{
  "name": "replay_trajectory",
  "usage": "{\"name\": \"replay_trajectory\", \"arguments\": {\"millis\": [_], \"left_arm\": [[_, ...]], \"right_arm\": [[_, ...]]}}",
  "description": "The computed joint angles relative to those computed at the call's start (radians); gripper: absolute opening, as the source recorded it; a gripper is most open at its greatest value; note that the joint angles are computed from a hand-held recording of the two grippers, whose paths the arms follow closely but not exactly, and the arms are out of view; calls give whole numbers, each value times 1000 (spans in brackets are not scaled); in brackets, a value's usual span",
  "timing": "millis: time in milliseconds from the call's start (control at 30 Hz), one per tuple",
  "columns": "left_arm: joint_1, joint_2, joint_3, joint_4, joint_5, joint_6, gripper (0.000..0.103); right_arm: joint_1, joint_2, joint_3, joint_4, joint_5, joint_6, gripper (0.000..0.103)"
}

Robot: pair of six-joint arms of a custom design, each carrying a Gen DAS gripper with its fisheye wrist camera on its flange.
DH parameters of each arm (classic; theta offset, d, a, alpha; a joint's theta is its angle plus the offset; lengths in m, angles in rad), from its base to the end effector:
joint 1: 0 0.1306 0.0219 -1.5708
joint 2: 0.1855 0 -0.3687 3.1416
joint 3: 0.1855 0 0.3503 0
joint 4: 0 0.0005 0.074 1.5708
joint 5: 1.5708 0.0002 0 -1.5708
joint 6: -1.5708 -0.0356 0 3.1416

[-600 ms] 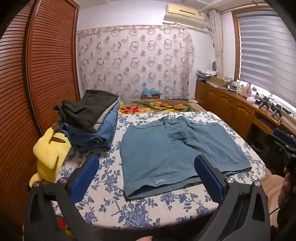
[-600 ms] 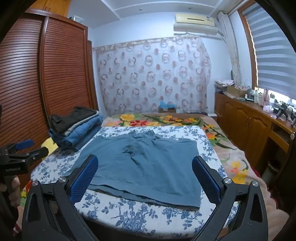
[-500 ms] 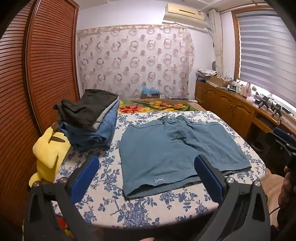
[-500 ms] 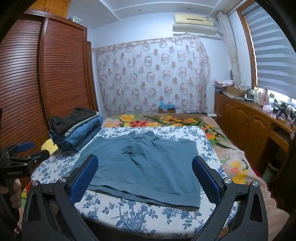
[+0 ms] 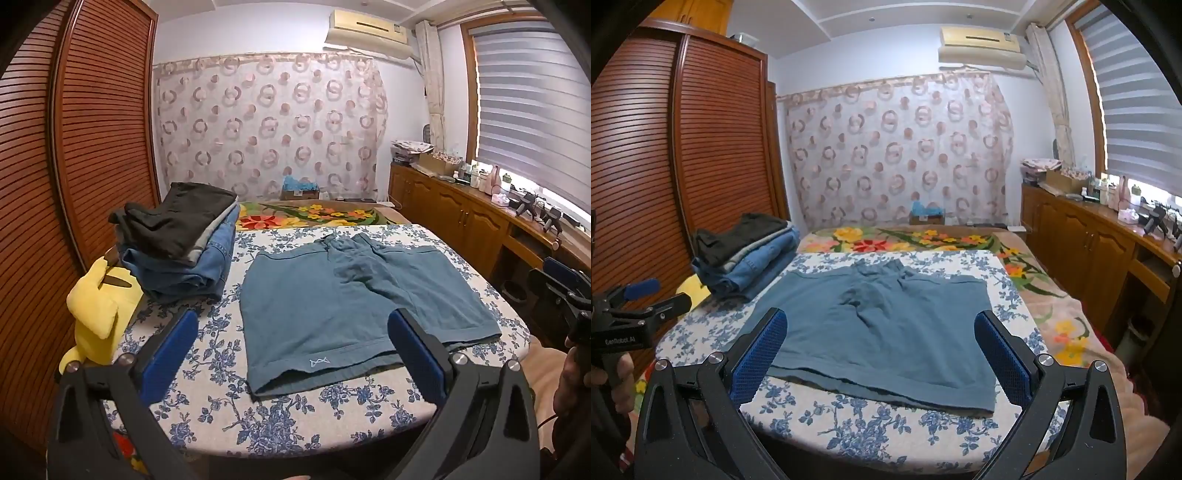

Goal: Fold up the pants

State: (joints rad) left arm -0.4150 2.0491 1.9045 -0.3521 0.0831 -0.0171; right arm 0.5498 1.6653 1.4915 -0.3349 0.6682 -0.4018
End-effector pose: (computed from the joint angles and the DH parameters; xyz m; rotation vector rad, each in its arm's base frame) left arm 0.6317 -0.2821 0.3182 0.4966 2.0221 -0.3298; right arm 0.4873 0.2722 0.3745 0.2490 1.9480 -0.0761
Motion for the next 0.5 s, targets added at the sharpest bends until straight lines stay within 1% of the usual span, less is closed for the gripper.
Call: {"name": "replay_trajectory", "arguments": {"millis": [500], "left_arm": [[-1,-3,-3,3,-1,0,103]], "right_arm": [[-4,9,10,-2,-2,1,103]]}}
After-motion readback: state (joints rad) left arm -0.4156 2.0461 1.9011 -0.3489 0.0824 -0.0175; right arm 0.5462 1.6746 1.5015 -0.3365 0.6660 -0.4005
